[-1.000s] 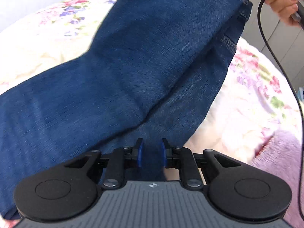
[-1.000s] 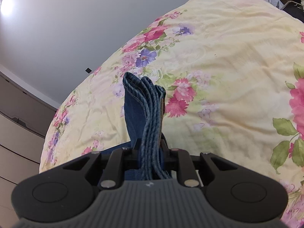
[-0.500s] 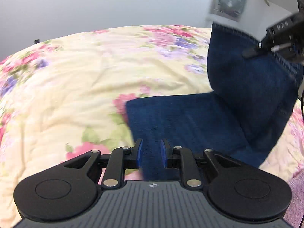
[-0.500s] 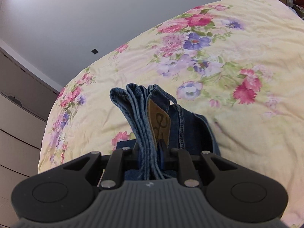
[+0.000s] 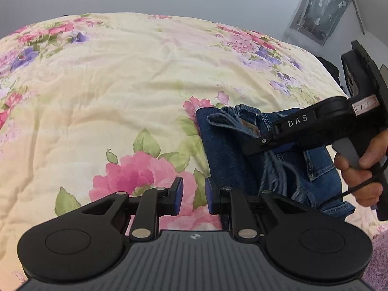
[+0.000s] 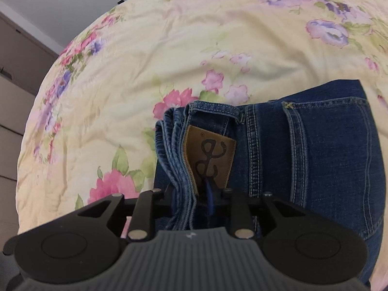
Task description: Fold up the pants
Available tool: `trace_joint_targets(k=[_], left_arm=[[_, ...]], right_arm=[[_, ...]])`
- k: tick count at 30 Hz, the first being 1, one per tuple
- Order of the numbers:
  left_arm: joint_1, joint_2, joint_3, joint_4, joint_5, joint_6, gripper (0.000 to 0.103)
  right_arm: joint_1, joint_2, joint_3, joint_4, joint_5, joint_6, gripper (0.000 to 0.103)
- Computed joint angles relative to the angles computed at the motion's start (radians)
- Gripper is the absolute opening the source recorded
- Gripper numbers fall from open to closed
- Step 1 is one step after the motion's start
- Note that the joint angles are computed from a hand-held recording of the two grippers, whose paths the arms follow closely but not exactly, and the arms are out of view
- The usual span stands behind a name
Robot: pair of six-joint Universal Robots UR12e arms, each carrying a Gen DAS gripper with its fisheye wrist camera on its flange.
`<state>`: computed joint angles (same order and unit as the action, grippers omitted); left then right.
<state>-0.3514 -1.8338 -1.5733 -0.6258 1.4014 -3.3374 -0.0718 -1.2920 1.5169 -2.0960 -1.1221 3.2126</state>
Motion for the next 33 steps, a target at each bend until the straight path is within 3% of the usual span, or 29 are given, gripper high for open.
trace_joint_targets(k=[1,3,5,9,14,16,21,25,31,33], left_arm=[[0.002,-0.001,-0.001,0.004,-0.010,-0.014,0.024],[0.007,-0.002,-0.005,0.019,-0.031,-0.047,0.024],[0.011,-0.003,-0.009,0.040,-0.063,-0.085,0.025],[0.013,-0.011,-0.012,0.104,-0.133,-0.151,0.025],[-0.009,-0.062,0.029,0.153,-0.137,-0.210,0.031],[-0.014,-0.089,0.051,0.180,-0.145,-0.237,0.037],[-0.027,-0.167,0.138,0.159,-0.145,-0.221,0.047],[-0.037,-0.204,0.184,0.086,-0.084,-0.186,0.048],[-0.023,-0.228,0.189,0.109,-0.150,-0.211,0.050],[-0.031,-0.237,0.197,0.133,-0.133,-0.229,0.047]], right_arm=[[-0.004,0.003,0.001,0.005,0.031,-0.003,0.035],[-0.025,0.009,0.007,0.012,0.148,0.026,0.032],[-0.032,0.008,0.004,0.020,0.191,0.048,0.032],[-0.036,-0.025,0.019,-0.058,0.144,-0.026,0.032],[-0.076,-0.070,0.053,-0.103,0.041,-0.134,0.031],[-0.100,-0.084,0.076,-0.124,0.001,-0.165,0.025],[-0.183,-0.097,0.134,-0.191,0.015,-0.170,0.019],[-0.230,-0.089,0.159,-0.201,0.051,-0.167,0.013],[-0.242,-0.074,0.194,-0.231,0.108,-0.161,0.014],[-0.242,-0.068,0.195,-0.234,0.113,-0.154,0.014]])
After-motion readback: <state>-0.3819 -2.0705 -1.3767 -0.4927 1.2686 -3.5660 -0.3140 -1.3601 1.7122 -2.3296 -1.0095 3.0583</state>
